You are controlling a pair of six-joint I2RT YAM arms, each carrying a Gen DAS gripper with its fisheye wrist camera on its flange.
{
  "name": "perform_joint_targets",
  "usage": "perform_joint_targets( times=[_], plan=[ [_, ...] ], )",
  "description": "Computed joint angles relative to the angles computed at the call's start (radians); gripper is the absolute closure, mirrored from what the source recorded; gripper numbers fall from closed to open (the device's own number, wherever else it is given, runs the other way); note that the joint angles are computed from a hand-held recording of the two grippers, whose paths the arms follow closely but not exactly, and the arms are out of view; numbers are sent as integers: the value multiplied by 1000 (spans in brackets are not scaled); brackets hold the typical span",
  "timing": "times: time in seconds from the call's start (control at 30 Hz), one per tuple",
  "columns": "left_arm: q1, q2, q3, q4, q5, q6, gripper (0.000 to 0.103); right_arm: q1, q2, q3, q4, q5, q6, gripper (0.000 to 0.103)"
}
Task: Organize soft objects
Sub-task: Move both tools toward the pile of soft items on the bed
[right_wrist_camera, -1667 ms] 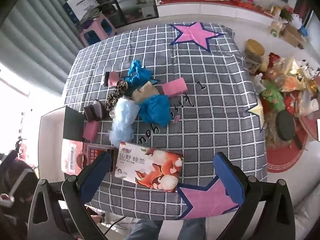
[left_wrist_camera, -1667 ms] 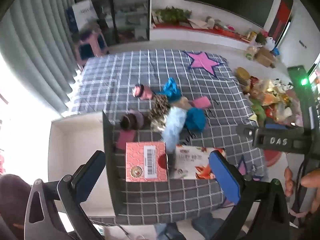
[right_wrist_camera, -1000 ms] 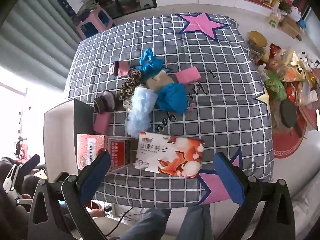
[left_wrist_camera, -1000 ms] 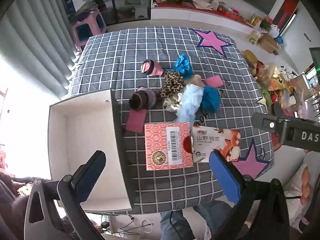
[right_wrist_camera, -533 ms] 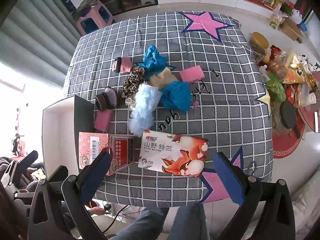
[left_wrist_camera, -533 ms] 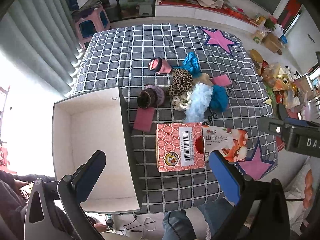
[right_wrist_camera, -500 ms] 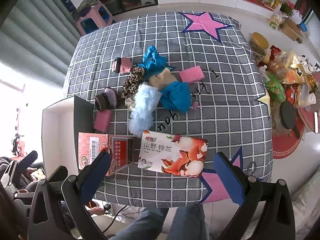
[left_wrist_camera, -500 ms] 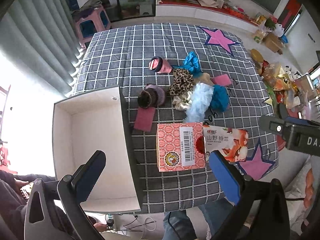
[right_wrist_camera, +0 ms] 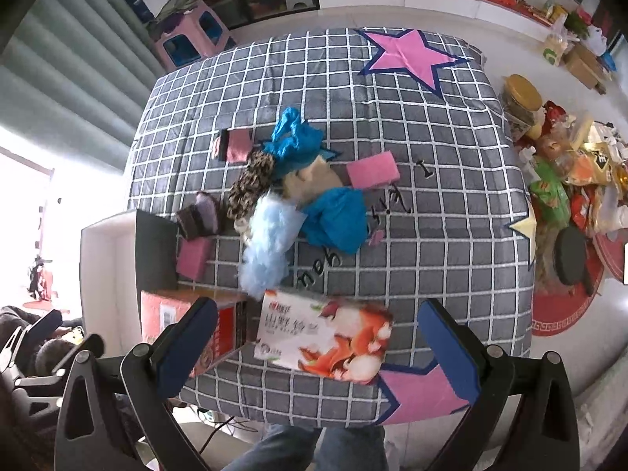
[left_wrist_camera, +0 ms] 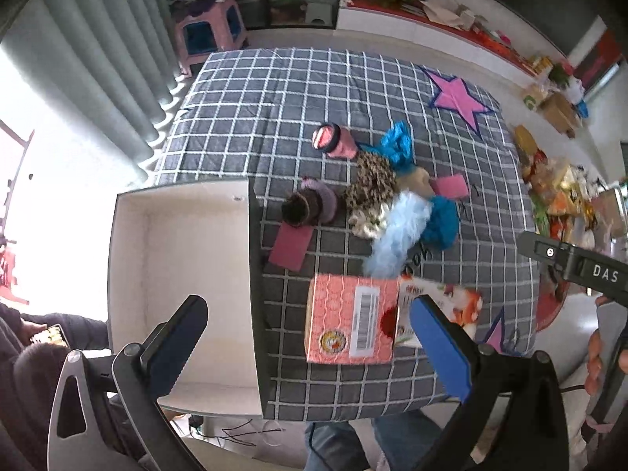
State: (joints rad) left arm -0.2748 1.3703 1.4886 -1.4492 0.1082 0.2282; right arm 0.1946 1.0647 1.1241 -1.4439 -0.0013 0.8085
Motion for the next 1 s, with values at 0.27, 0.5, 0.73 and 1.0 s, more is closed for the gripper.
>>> perform_joint_targets(
  times=[0.27,0.5,0.73,1.0],
  plan=[
    [-108,103,81,2,-23,-153,0,-271,27,-37,30,-58,-301,0],
    [-197,142,104,-5,-48,-246,0,-439,34,-92,59,-138,-461,0],
    [-232,204,189,-44,-42,-301,0,-608,65,-85,56,-281,-596,0],
    [-194,302,404,-108,50,-316,0,-752,141,-22,10,-451,-726,0]
  ],
)
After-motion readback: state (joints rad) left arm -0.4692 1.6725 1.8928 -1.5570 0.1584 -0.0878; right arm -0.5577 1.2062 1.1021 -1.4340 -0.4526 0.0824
